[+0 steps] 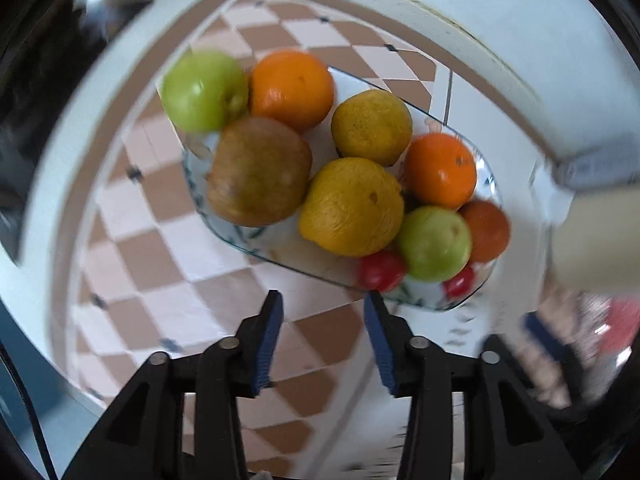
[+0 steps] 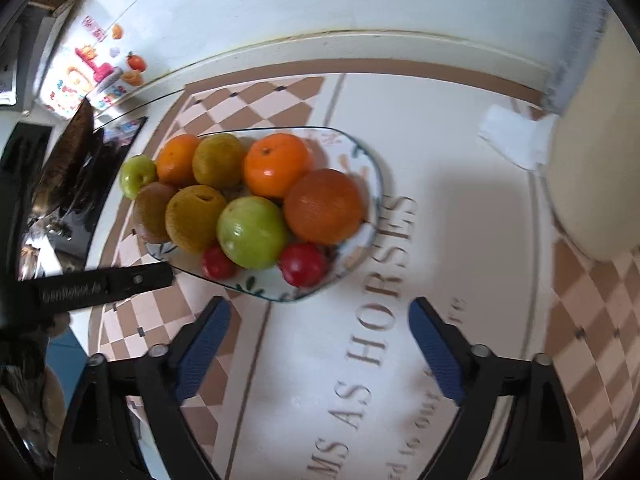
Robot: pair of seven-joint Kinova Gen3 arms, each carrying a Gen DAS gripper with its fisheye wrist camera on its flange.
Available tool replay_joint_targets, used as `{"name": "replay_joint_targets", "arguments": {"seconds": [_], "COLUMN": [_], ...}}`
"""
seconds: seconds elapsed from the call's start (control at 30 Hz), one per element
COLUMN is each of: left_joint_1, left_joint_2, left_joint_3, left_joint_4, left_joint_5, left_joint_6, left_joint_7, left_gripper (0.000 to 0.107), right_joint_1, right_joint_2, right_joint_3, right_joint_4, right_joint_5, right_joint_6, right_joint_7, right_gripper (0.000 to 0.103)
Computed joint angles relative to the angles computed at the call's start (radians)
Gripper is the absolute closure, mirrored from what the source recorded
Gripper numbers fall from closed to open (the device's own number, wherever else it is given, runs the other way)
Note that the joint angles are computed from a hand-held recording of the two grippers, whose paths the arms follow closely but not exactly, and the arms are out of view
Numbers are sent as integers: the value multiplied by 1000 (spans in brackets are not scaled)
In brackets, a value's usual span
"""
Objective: Organize fruits
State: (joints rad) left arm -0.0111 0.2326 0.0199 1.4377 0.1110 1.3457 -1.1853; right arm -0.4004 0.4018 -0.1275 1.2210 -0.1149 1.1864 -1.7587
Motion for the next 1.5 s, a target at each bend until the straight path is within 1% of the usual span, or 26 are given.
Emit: {"name": "replay_joint_targets", "arguments": {"seconds": [0.03,0.07,0.1,0.17,0.23,0.27,0.3,0.47,0.63,0.8,0.9,1.03,1.13,1.23,1.5], "left_joint_1": [36,71,89,81,92,90,92,94,80,66,53,36,26,18,-8], "left_joint_2": [-11,-22,-32,-60,-89,-110,-122,-211,-310,-418,-488,-573,-628,-683,-782], "left_joint_3": [-14,-26,-26,14,19,18,20,28,34,50,48,29,11,-8,-6], "left_joint_4": [0,4,7,21,32,43,45,80,109,128,131,130,120,103,39], "left_joint_5": [-41,-81,-110,-162,-186,-192,-201,-244,-241,-257,-249,-221,-195,-168,-137], "left_joint_6": [6,7,8,2,1,-3,-5,-17,-21,-18,-8,14,48,92,196], "left_joint_7": [-6,2,5,16,17,7,7,-18,-69,-106,-140,-201,-251,-296,-342], "left_gripper": [50,35,22,19,18,11,10,10,10,10,10,10,10,10,10], "right_joint_1": [-9,-19,-36,-51,-73,-85,-96,-154,-210,-274,-316,-375,-433,-482,-611], "right_joint_2": [-15,-25,-36,-63,-89,-106,-119,-186,-254,-324,-361,-401,-418,-432,-442], "right_joint_3": [8,13,20,20,22,21,20,1,-33,-92,-139,-212,-280,-334,-454], "right_joint_4": [9,13,14,27,39,47,52,70,85,88,79,54,20,-12,-133], "right_joint_5": [14,30,57,80,119,139,159,250,331,428,491,583,662,717,853], "right_joint_6": [2,5,15,15,14,10,9,18,51,109,158,246,336,411,625], "right_joint_7": [-20,-38,-66,-98,-141,-163,-185,-305,-439,-584,-668,-776,-871,-943,-1025], "right_gripper": [8,8,8,4,4,4,4,4,4,4,3,4,4,4,3]}}
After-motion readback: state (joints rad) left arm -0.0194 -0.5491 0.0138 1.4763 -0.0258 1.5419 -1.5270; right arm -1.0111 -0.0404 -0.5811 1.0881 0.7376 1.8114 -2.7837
